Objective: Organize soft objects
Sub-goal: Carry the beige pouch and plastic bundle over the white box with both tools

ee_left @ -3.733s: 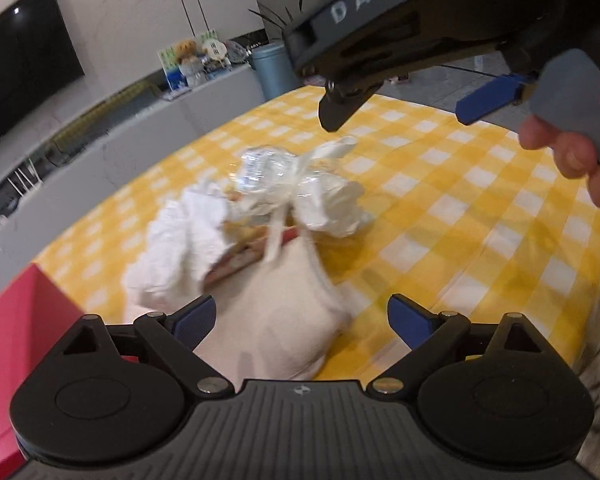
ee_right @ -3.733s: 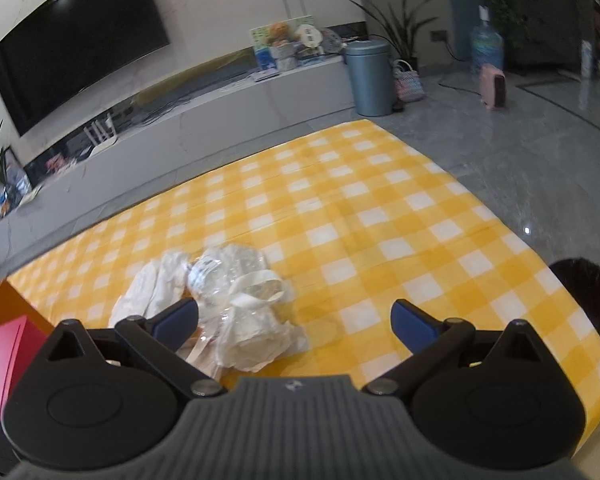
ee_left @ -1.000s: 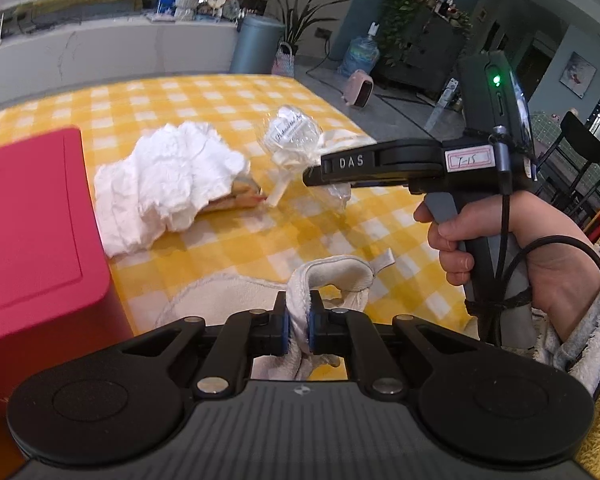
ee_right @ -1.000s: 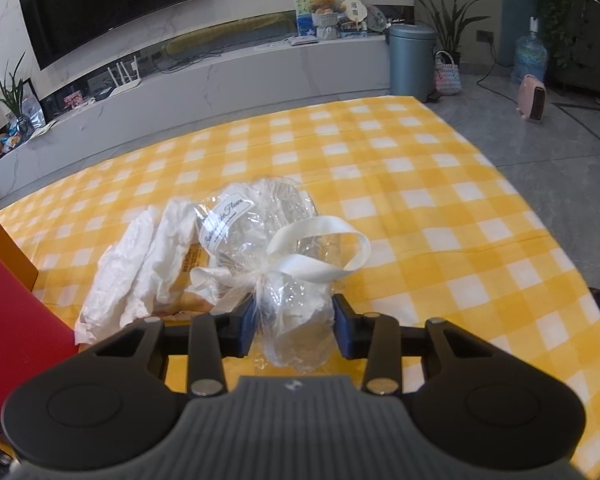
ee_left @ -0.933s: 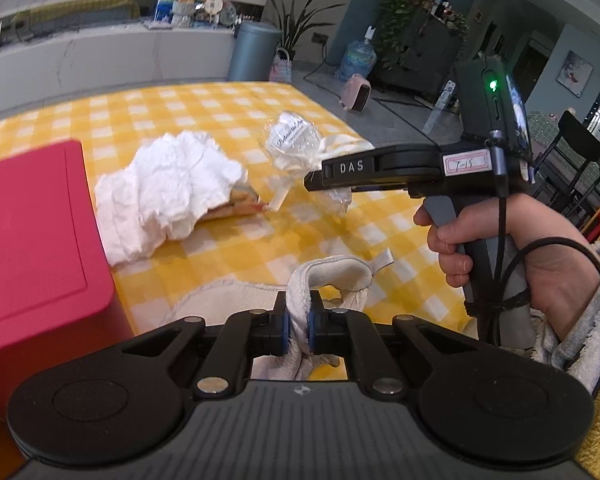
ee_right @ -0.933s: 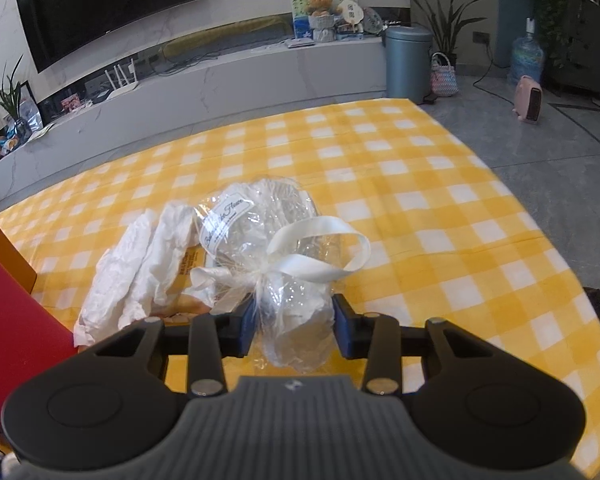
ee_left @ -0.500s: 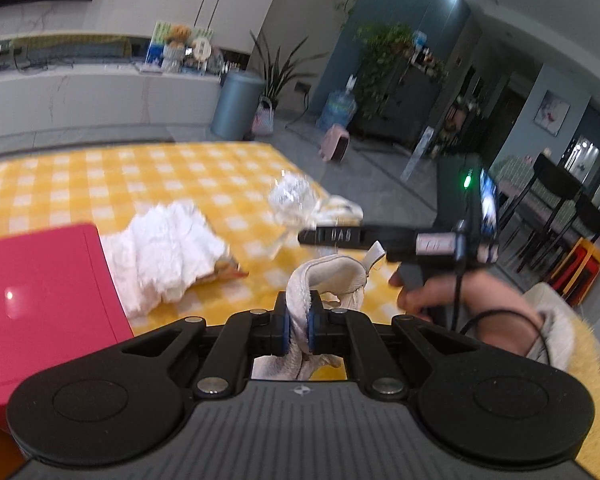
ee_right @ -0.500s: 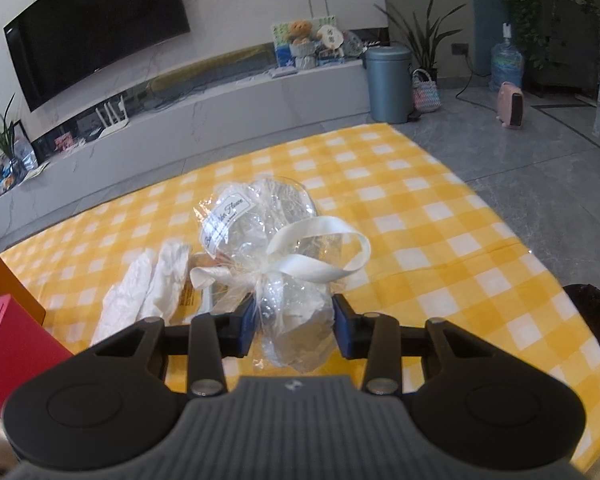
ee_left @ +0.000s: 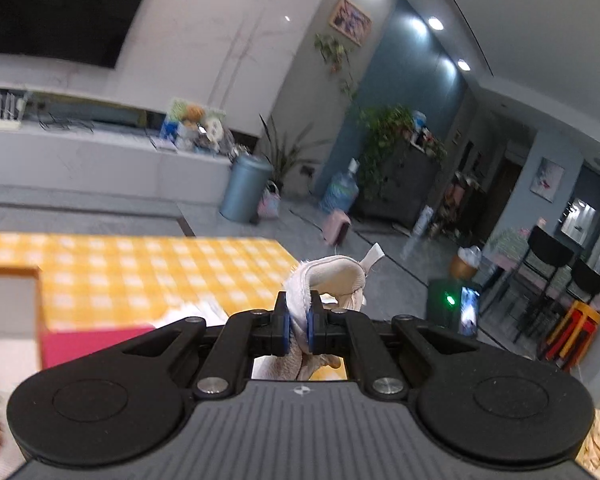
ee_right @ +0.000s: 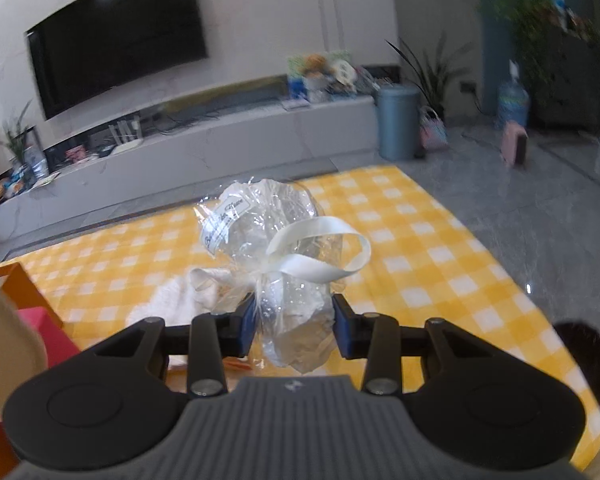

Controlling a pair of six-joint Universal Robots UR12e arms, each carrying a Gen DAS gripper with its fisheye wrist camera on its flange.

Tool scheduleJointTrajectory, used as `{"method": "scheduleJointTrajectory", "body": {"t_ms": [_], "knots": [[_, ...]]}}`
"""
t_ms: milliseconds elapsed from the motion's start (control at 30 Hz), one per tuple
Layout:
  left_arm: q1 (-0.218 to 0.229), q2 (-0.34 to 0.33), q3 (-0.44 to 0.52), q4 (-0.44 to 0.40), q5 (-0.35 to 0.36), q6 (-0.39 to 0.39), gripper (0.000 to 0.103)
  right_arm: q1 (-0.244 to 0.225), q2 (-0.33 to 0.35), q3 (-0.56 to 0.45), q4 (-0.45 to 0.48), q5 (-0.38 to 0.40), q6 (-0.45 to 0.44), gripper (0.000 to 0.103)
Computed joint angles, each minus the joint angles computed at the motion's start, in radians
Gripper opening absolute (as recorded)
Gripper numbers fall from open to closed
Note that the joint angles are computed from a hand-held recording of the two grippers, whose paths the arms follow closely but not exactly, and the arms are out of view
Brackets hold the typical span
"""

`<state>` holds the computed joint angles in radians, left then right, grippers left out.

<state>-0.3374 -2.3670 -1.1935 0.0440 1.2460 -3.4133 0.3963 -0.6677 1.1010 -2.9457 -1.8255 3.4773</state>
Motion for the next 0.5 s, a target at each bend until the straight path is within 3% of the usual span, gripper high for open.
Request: {"method": "scheduleJointTrajectory", "body": {"t_ms": [300,500], "knots": [[0.025,0.098,-0.108,0.075,0.207,-0.030,0.008,0.047,0.015,-0.098,-0.024,0.073,-0.104,0.039],[0.012,0.124,-0.182,0.166,0.502,-0.104,0.008,0.078,0.046,-0.193,-0.001,0.209,-0.112,0.039]]}}
